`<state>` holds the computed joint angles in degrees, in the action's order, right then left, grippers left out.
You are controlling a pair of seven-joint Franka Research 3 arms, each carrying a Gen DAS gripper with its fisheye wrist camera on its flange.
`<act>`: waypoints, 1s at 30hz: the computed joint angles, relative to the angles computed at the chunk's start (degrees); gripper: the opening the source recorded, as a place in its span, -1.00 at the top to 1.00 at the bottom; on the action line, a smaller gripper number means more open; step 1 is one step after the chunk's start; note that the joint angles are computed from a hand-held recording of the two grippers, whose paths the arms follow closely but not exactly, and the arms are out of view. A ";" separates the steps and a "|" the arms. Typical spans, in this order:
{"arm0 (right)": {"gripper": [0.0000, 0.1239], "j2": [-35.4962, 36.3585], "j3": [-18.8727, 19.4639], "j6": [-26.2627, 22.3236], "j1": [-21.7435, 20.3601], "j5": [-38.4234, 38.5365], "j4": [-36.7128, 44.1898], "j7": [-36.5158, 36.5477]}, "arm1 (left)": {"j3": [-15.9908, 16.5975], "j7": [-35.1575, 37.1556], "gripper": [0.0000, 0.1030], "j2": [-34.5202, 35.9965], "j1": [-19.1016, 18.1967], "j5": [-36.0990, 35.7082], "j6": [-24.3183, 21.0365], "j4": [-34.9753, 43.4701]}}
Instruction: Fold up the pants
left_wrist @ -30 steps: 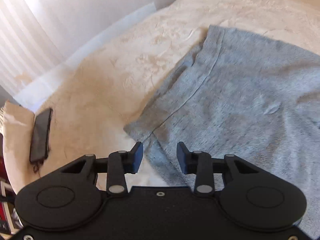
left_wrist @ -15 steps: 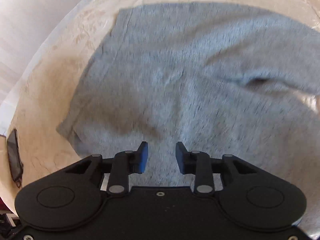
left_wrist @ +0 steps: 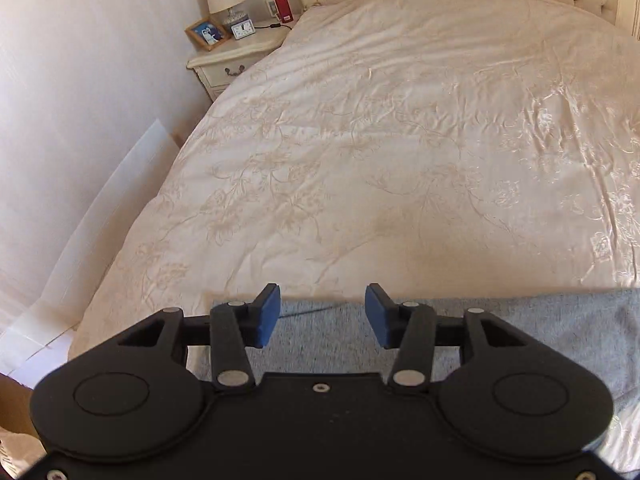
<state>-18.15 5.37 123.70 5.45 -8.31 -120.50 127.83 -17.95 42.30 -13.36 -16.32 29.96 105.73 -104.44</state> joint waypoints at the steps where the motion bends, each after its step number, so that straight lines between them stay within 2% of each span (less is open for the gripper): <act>1: 0.45 2.62 -0.03 1.79 -0.30 0.55 1.13 1.76 | 0.41 0.06 -0.08 0.29 0.15 -0.22 1.11 -0.65; 4: 0.45 8.22 -0.26 5.45 -0.41 0.79 3.46 8.79 | 2.04 0.64 -0.08 -0.42 0.51 -3.32 5.10 -4.29; 10: 0.45 16.65 -2.01 10.50 1.55 -3.54 6.01 18.82 | 3.59 2.17 -0.08 -1.13 1.61 -8.23 7.14 -9.29; 12: 0.45 19.80 -2.68 8.07 2.69 -5.77 8.68 21.43 | 4.12 2.35 -0.08 -1.30 2.09 -9.85 7.51 -10.58; 14: 0.46 22.18 -3.62 4.60 3.72 -5.36 10.85 21.10 | 4.60 2.49 -0.08 -1.05 2.61 -11.23 8.06 -11.29; 15: 0.49 22.87 -3.98 2.89 4.25 -5.40 11.35 20.76 | 4.83 2.71 -0.08 -0.63 2.88 -11.77 8.34 -11.35; 16: 0.62 22.94 -4.28 1.54 4.83 -6.02 11.22 20.91 | 4.97 2.93 -0.08 -0.17 3.13 -12.12 8.60 -11.26; 17: 0.86 22.19 -4.49 1.82 5.14 -5.83 10.02 20.26 | 5.31 3.34 -0.08 0.62 3.45 -12.70 9.18 -11.09; 18: 1.00 20.95 -4.61 3.24 5.17 -4.49 8.15 18.80 | 5.68 3.76 -0.08 1.27 3.73 -13.64 9.65 -10.80; 22: 0.99 14.51 -3.89 3.25 5.52 -4.59 1.87 17.74 | 7.02 3.14 -0.08 4.24 5.26 -17.89 11.23 -9.10; 25: 0.99 7.37 -2.99 3.55 4.75 -1.98 -4.75 18.13 | 7.76 3.81 -0.08 7.43 6.26 -21.18 10.79 -6.52; 27: 0.99 3.72 -2.37 4.51 3.99 -0.14 -8.61 17.98 | 7.85 5.00 -0.08 10.42 6.73 -22.31 9.12 -3.72; 30: 0.98 -0.22 -1.26 6.32 3.05 1.68 -12.96 16.69 | 7.08 1.99 -0.08 13.90 6.65 -18.46 5.67 -0.25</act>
<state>-18.37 4.11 130.02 8.49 -6.63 -133.46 144.52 -10.88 44.29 0.53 -9.67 11.50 111.40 -104.69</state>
